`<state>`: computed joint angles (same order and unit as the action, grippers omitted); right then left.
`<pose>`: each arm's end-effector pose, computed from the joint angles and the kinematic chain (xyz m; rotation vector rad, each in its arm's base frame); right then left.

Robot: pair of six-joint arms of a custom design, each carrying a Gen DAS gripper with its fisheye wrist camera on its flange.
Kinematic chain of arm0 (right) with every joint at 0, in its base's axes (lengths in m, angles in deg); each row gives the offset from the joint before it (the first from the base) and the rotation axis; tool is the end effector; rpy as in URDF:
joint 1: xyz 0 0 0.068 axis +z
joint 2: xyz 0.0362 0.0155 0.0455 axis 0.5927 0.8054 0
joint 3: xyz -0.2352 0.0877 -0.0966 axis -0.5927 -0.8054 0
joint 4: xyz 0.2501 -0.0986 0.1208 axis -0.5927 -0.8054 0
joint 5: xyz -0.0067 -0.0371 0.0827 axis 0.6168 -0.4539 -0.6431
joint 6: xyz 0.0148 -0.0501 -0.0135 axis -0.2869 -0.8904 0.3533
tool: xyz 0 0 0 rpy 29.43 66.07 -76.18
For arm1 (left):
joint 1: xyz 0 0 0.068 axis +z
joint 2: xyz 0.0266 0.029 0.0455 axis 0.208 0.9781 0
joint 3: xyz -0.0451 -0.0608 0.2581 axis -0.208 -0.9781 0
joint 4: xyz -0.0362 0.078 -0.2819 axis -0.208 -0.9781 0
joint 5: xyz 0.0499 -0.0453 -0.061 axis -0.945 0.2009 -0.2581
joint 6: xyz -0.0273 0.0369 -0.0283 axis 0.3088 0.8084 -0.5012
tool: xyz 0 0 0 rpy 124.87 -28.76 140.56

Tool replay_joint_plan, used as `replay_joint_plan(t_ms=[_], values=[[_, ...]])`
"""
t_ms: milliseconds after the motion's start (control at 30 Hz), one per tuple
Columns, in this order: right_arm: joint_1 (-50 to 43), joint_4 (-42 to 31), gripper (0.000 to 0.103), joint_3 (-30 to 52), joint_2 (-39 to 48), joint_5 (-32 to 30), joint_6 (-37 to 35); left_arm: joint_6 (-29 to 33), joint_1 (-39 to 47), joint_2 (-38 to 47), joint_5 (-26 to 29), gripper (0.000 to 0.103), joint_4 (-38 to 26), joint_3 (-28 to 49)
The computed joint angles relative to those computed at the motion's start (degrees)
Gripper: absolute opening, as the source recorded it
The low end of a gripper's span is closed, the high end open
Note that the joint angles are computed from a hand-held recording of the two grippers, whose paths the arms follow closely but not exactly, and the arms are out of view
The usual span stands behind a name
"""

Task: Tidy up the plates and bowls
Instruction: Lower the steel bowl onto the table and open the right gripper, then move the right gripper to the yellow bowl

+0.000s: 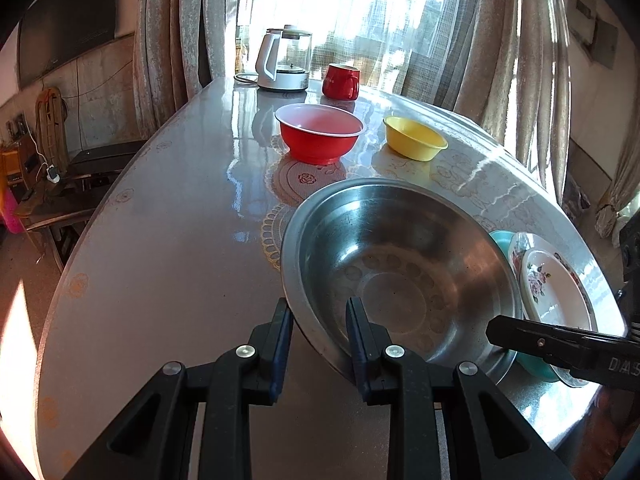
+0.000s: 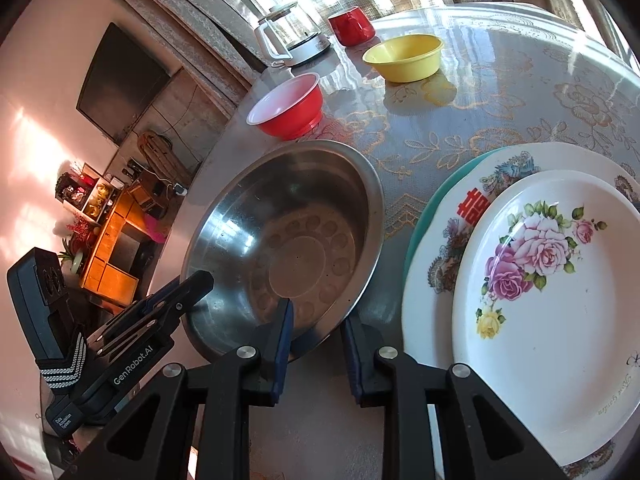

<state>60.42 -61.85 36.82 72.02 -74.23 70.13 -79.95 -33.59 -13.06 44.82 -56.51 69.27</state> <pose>0.1884 0.0922 0.1825 0.1563 2.4947 0.7121 0.1980 -0.1901 0.1869 0.2440 2.4070 -0.3081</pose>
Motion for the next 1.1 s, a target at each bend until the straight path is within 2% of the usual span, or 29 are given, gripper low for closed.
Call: replay_joint_plan(t_ms=[267,467,600,867,933,1000,1100], values=[[-0.7,0.8,0.026,-1.6,-1.7,-2.7,1.0,0.0,-0.1,-0.9,0.1,0.027,-0.3,-0.7],[-1.5,-1.3,0.030,-2.5,-5.9,-1.6,0.6,-0.1,0.2,-2.1,0.4,0.029,-1.2,-0.8],[-2.3,-2.7,0.031,-3.0,-8.7,-0.4,-0.2,-0.6,0.5,-2.3,0.5,0.040,-1.8,-0.8],[-3.5,-2.8,0.031,-4.1,-11.0,0.4,-0.6,-0.8,1.8,-2.8,2.6,0.043,-2.4,-0.8],[-3.0,-2.5,0.031,-4.3,-11.8,1.0,-0.9,-0.9,1.8,-3.3,2.1,0.054,-2.7,-0.7],[-2.8,-2.6,0.031,-4.6,-13.0,1.9,-0.9,-0.9,2.0,-4.1,1.4,0.059,-2.7,-0.7],[-4.0,-2.5,0.031,-5.1,-14.7,1.6,-1.0,-0.6,2.5,-4.4,1.1,0.062,-3.4,0.1]])
